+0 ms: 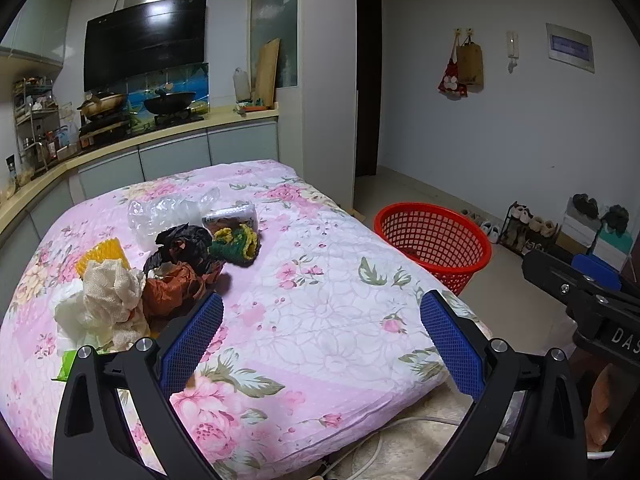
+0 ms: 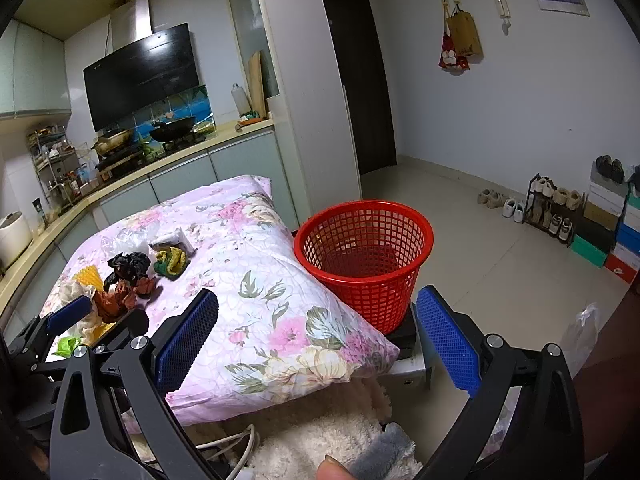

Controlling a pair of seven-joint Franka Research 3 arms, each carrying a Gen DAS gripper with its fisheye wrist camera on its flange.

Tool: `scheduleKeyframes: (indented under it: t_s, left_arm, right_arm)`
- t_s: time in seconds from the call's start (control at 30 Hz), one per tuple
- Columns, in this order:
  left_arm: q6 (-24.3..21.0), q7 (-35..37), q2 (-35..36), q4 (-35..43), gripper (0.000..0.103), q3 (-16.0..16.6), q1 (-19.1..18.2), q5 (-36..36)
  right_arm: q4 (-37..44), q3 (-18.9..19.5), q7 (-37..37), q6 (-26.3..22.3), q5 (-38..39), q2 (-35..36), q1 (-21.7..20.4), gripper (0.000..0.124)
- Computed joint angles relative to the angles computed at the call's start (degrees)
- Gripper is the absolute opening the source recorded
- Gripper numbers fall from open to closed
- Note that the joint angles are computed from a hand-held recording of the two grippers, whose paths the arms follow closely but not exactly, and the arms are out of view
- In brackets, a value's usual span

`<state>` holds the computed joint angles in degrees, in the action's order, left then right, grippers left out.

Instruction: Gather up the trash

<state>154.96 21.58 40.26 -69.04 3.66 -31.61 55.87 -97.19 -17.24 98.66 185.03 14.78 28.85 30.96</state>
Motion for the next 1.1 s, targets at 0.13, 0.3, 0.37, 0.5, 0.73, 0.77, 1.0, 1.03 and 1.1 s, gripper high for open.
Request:
scheduleKeyframes:
  t_s: [0.13, 0.3, 0.37, 0.5, 0.73, 0.77, 1.0, 1.03, 1.1]
  left_arm:
    - [-0.33, 0.25, 0.73, 0.88, 0.096, 0.03, 0.05, -0.36]
    - [-0.96, 1.58, 1.86, 2.32, 0.096, -0.15, 0.19, -1.55]
    - [-1.27, 2.06, 2.13, 2.8, 0.096, -0.14, 0.16, -2.0]
    - [-1.53, 2.32, 2.88, 4.17, 0.096, 0.36, -0.02, -2.3]
    - [-2.38, 2.94, 4.37, 6.92, 0.096, 0.91, -0.12, -3.41]
    - [-2.36, 3.07, 4.51, 7.12, 0.096, 0.92, -0.05, -3.54]
    - [-2.57, 3.25, 4.61, 7.45, 0.096, 1.16, -0.17, -3.86]
    - [-2.59, 3.21, 4.62, 7.47, 0.096, 1.22, -0.21, -3.82]
    - [-2.66, 3.29, 4.64, 7.55, 0.096, 1.24, -0.2, -3.84]
  right_arm:
    - [0.13, 0.01, 0.15, -0.43, -0.09, 0.13, -0.04, 0.096]
    - [0.09, -0.32, 0.6, -0.57, -0.41, 0.13, 0.16, 0.096]
    - [0.15, -0.3, 0.64, -0.6, -0.56, 0.14, 0.07, 0.096]
    - [1.45, -1.83, 1.65, -1.01, -0.7, 1.31, 0.98, 0.096]
    - [2.68, -4.04, 3.74, -1.42, -1.44, 2.52, 2.22, 0.096]
    - [2.77, -4.16, 3.94, -1.45, -1.57, 2.56, 2.28, 0.096]
    - [2.77, -4.0, 4.33, -1.23, -2.07, 2.5, 2.05, 0.096]
    - [2.71, -3.98, 4.34, -1.18, -2.11, 2.43, 2.06, 0.096]
    - [2.84, -4.03, 4.34, -1.2, -2.19, 2.46, 2.1, 0.096]
